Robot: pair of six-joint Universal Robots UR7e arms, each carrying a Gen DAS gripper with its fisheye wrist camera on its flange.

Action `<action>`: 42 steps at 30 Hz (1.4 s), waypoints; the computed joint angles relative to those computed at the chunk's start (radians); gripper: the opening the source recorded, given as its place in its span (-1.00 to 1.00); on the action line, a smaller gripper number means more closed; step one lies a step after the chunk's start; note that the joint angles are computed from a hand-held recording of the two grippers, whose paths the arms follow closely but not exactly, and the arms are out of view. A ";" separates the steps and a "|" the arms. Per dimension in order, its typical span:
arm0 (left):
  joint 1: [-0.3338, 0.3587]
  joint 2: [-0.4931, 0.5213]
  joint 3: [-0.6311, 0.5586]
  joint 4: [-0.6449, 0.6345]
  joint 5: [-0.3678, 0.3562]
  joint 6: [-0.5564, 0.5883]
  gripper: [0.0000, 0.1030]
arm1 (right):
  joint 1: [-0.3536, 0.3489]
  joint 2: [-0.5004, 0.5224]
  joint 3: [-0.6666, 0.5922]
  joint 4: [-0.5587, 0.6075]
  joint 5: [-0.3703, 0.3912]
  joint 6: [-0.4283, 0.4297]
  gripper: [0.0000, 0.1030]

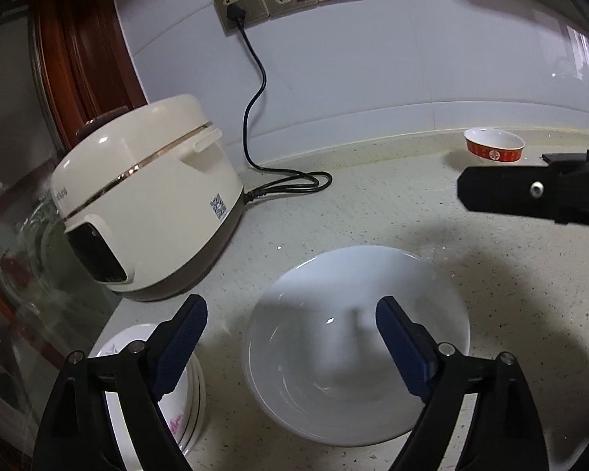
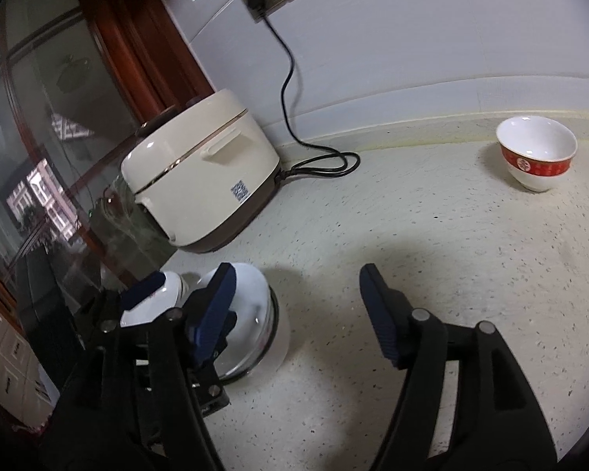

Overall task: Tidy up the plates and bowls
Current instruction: 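Lower the white bowl into the green-rimmed bowl and open both grippers, then move both tools to the red-banded white bowl by the wall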

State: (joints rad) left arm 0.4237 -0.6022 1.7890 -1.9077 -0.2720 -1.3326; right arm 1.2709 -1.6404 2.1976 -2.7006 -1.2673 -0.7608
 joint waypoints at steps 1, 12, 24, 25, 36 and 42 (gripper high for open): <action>-0.001 0.000 -0.001 0.004 -0.002 -0.005 0.72 | 0.000 0.001 -0.001 -0.003 -0.002 0.005 0.39; -0.012 -0.012 0.045 -0.318 -0.027 0.197 0.72 | -0.022 0.004 -0.016 -0.041 0.016 0.067 0.55; -0.005 0.152 -0.102 -0.851 -0.163 0.702 0.72 | -0.079 0.025 -0.088 -0.093 0.006 0.203 0.68; 0.002 0.165 -0.118 -0.869 -0.179 0.722 0.72 | -0.081 0.030 -0.096 -0.099 0.000 0.213 0.69; 0.127 0.369 -0.538 -0.648 -0.392 0.553 0.72 | -0.150 0.072 -0.196 -0.213 -0.179 0.450 0.70; 0.167 0.438 -0.640 -0.755 -0.379 0.595 0.72 | -0.172 0.079 -0.207 -0.234 -0.193 0.496 0.70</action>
State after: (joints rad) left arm 0.5910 -0.1642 1.1489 -2.6627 -0.6505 -0.7377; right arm 1.0988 -1.5615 1.9902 -2.9350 -1.4604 -0.2651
